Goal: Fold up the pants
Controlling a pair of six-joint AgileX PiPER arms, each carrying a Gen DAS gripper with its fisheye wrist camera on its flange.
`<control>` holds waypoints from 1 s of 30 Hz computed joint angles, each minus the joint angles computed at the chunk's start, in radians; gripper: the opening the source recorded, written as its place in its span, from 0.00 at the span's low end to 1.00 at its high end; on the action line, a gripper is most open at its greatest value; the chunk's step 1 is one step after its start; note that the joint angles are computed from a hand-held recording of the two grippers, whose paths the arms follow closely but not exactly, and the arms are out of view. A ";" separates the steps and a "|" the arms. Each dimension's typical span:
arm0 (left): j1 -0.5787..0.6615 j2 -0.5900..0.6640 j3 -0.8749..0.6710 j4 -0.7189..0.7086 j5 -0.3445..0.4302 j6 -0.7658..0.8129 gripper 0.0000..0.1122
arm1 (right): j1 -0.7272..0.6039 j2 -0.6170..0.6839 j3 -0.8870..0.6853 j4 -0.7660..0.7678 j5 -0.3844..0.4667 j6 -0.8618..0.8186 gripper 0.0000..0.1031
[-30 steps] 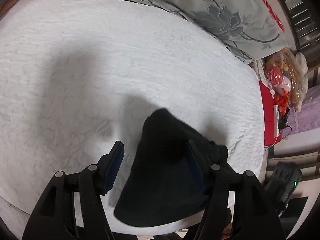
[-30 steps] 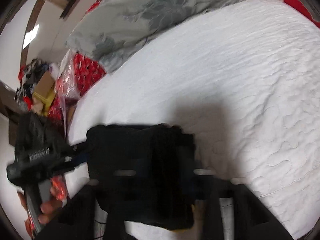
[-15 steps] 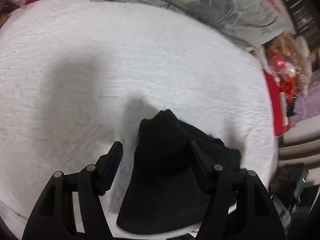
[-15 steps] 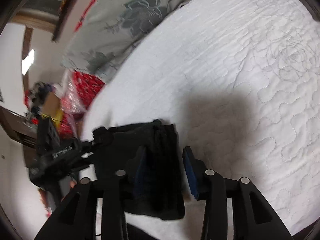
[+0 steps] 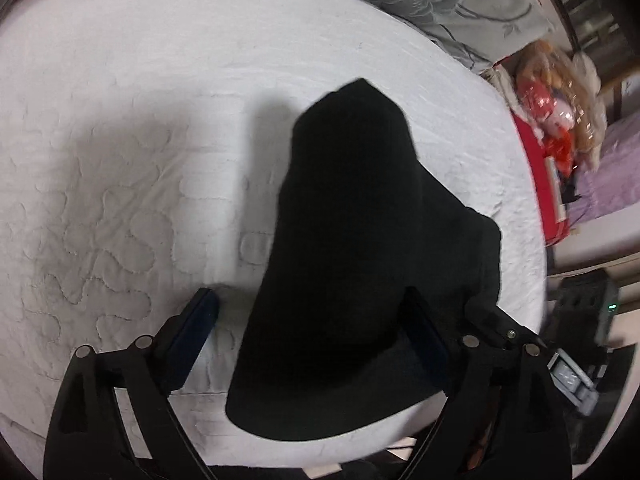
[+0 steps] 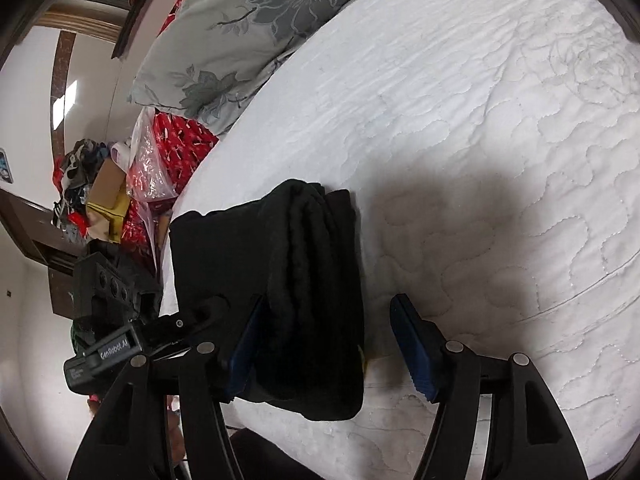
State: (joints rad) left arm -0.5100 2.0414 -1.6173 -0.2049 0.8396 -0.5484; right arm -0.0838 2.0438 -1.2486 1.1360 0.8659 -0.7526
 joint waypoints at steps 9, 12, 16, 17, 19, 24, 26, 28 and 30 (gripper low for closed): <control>0.029 -0.094 0.134 -0.147 -0.107 0.067 0.40 | -0.003 0.014 -0.021 0.004 0.069 0.011 0.35; 0.032 -0.105 0.134 -0.152 -0.108 0.043 0.35 | 0.021 -0.018 -0.017 -0.006 0.052 0.001 0.34; 0.068 -0.141 0.123 -0.159 -0.114 0.022 0.32 | 0.059 -0.007 -0.115 -0.044 0.071 0.076 0.34; 0.079 -0.153 0.117 -0.151 -0.115 0.015 0.32 | 0.073 0.011 -0.175 -0.055 0.084 0.106 0.34; 0.100 -0.168 0.077 -0.103 -0.114 -0.020 0.32 | 0.090 0.030 -0.245 -0.050 0.094 0.127 0.33; 0.138 -0.099 -0.053 0.063 -0.027 -0.105 0.32 | 0.184 0.143 -0.503 -0.128 0.093 0.257 0.33; 0.158 -0.072 -0.047 0.068 -0.011 -0.107 0.32 | 0.226 0.200 -0.584 -0.203 0.086 0.328 0.33; 0.174 -0.014 -0.051 0.075 0.027 -0.112 0.38 | 0.267 0.248 -0.636 -0.300 0.075 0.389 0.34; 0.166 0.003 -0.025 0.116 0.002 -0.147 0.54 | 0.299 0.261 -0.625 -0.377 0.029 0.409 0.43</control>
